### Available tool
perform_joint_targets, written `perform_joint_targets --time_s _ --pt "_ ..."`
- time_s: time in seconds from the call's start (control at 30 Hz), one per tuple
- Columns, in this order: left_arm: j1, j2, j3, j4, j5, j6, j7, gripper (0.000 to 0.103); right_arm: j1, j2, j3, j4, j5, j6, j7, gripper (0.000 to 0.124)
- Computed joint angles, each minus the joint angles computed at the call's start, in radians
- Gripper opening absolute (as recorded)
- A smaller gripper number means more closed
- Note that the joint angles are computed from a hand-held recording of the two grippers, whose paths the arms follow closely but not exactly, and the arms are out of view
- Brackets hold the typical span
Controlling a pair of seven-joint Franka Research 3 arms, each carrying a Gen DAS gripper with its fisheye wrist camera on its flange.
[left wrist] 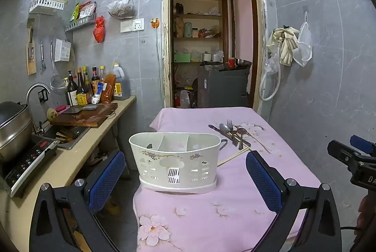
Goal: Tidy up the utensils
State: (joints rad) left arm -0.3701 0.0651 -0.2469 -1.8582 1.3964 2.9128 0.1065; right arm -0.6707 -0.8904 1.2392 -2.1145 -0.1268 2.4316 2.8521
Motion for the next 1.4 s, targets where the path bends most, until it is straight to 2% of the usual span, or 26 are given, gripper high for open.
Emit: perform_joint_targets --time_s 1.4 --pt "-0.005 0.003 0.001 0.003 -0.040 -0.001 0.046 0.103 0.030 0.007 -0.020 -0.022 -0.038 0.012 0.030 0.102"
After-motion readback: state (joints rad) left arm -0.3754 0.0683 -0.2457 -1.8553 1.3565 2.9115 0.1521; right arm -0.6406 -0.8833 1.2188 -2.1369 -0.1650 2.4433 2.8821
